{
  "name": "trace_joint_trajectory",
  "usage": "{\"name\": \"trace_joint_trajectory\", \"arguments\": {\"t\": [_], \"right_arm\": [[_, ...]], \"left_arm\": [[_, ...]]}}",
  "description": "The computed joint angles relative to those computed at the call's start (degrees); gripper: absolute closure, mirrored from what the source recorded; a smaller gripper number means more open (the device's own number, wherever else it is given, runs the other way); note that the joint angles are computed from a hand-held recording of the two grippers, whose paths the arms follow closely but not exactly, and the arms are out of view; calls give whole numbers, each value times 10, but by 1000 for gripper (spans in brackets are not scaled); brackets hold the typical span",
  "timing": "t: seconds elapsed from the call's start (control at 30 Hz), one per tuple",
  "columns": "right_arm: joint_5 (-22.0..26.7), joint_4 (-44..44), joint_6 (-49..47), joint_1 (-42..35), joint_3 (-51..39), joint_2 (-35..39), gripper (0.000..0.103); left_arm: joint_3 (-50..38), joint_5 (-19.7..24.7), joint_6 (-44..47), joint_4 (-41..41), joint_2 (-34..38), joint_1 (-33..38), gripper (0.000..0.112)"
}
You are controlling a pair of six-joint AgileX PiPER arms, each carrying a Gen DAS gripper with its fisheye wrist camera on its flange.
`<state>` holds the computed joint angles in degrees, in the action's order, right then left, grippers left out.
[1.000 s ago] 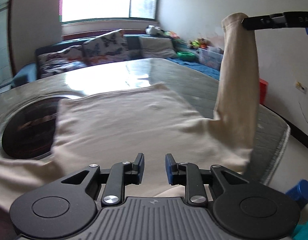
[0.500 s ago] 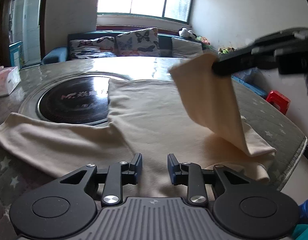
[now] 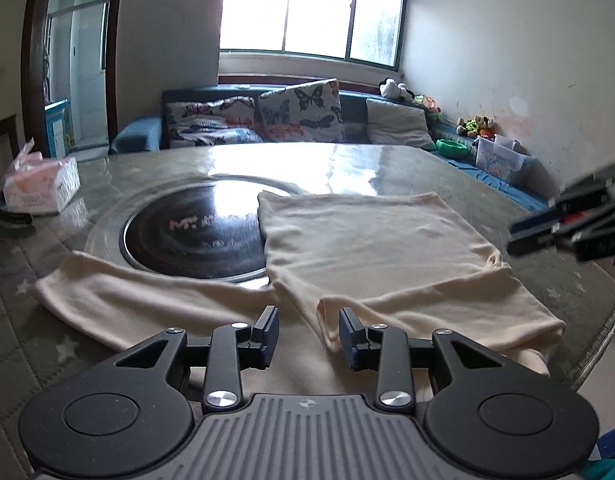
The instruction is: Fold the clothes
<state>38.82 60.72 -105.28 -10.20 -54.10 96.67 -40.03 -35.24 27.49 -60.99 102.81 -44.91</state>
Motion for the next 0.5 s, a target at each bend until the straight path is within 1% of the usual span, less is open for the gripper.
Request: {"name": "trace_joint_trajectory", "arguments": {"t": [0.07, 0.1, 0.2, 0.27, 0.33, 0.37, 0.43, 0.5], "right_arm": [[-10, -1, 4, -19, -7, 17, 78], [-15, 3, 6, -26, -11, 25, 78], [-21, 19, 6, -41, -21, 47, 78], [-26, 26, 5, -44, -26, 61, 78], [-34, 27, 7, -45, -34, 75, 78], [-38, 27, 16, -45, -42, 86, 78], [-43, 32, 32, -44, -53, 104, 78], [-31, 32, 53, -52, -71, 119, 78]], "left_arm": [[-5, 4, 2, 6, 0, 1, 76], [-12, 9, 3, 11, 5, 1, 78], [-37, 32, -7, 38, 30, 8, 79], [-51, 45, -5, 44, 45, 9, 83], [-64, 57, 1, 43, 59, 10, 84], [-67, 62, 6, 42, 63, 12, 86], [-72, 68, 34, 17, 67, 13, 86], [-74, 69, 47, 5, 65, 16, 86]]}}
